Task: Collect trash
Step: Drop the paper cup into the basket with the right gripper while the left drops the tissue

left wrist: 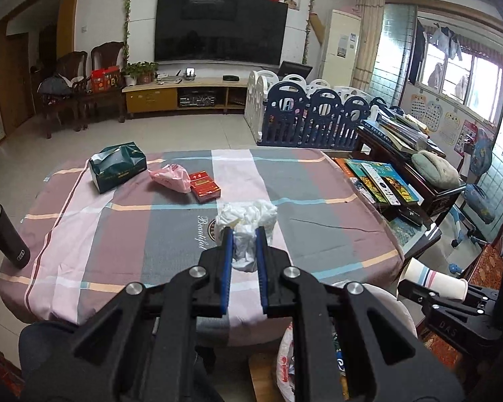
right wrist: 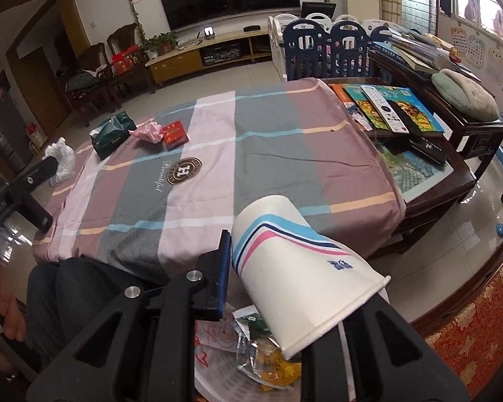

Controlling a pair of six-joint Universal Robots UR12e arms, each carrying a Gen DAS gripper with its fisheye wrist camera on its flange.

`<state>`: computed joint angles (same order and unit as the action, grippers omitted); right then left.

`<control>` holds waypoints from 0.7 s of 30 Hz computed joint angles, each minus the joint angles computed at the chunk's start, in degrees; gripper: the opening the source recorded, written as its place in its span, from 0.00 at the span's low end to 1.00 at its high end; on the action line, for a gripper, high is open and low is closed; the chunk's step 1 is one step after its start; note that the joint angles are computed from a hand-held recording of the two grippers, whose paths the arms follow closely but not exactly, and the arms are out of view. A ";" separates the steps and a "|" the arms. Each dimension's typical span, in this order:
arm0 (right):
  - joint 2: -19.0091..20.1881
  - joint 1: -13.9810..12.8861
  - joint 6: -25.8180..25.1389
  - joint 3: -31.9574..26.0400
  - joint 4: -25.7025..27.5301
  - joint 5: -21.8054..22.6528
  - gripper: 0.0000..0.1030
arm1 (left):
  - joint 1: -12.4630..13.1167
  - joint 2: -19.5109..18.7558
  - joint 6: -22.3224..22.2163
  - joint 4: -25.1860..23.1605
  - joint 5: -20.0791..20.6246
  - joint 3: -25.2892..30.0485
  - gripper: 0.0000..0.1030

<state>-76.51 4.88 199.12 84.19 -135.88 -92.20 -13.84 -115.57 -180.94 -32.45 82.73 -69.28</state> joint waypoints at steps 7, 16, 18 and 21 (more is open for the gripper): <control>0.37 -0.51 1.80 1.69 11.41 -0.17 0.20 | -0.66 1.27 1.89 1.74 -1.55 -1.26 0.14; 1.71 -0.54 3.03 -0.71 20.97 -1.56 0.68 | -0.99 1.40 3.16 0.50 -2.66 -1.40 0.14; 1.13 -0.67 4.06 -0.44 19.56 -3.05 0.69 | -0.98 1.27 3.40 -0.61 -3.55 -1.26 0.14; -0.44 -1.36 8.12 0.93 15.21 -5.18 0.69 | -0.90 0.68 5.01 -4.71 -7.09 -0.39 0.14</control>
<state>-76.95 3.52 207.24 85.12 -120.67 -97.38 -14.74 -114.88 -175.93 -37.16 75.64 -69.67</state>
